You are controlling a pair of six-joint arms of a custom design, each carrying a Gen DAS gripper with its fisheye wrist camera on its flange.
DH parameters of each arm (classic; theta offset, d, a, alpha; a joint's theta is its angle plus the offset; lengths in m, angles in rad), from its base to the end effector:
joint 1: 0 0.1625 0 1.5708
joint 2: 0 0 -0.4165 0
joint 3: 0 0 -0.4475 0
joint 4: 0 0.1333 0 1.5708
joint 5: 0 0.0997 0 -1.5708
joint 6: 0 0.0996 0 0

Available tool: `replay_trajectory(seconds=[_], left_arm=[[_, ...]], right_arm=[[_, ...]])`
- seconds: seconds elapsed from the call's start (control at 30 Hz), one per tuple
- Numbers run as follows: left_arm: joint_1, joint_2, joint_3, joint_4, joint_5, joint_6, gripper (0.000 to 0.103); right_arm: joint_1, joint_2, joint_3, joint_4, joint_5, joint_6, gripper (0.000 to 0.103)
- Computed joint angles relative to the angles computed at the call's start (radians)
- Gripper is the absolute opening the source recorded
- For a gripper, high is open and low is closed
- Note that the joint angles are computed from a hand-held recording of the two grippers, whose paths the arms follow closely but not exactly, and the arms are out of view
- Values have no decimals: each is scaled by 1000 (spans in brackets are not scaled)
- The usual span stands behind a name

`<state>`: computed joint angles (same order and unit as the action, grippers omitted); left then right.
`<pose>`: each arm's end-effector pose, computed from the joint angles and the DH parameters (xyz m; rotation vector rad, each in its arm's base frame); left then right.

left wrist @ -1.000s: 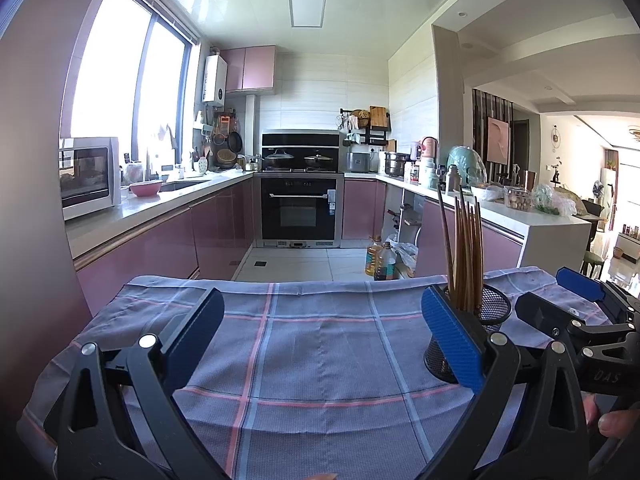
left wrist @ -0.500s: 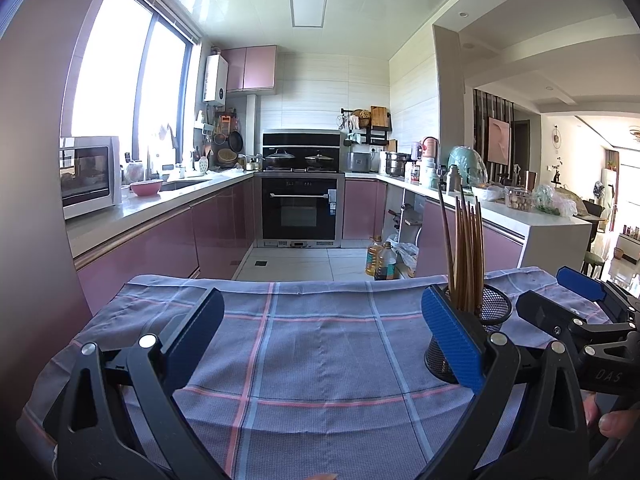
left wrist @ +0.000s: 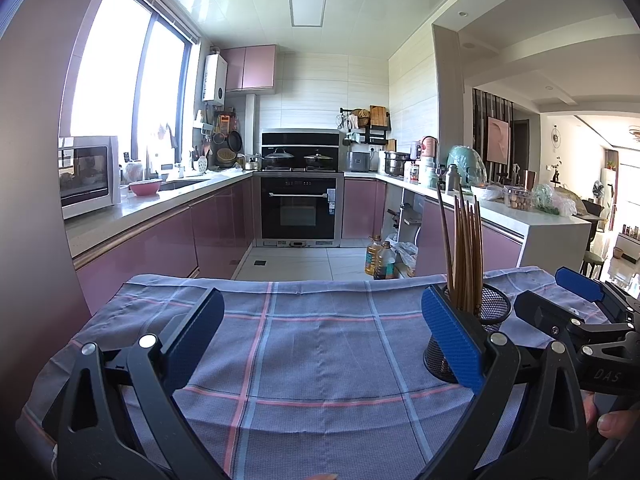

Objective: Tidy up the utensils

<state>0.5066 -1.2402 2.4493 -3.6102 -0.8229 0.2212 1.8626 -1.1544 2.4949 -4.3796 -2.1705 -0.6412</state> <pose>-0.2651 -0.3770 0.1622 1.1271 2.2109 -1.3761 0.1781 -0.3251 0.1985 0.3726 -1.8923 1.5510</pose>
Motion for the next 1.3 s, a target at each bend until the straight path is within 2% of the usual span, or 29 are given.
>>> replay_trajectory(seconds=[1.3], left_arm=[[-1, 4, -2, -3, 3, 2, 97]], right_arm=[[1, 12, -1, -15, -1, 8, 96]])
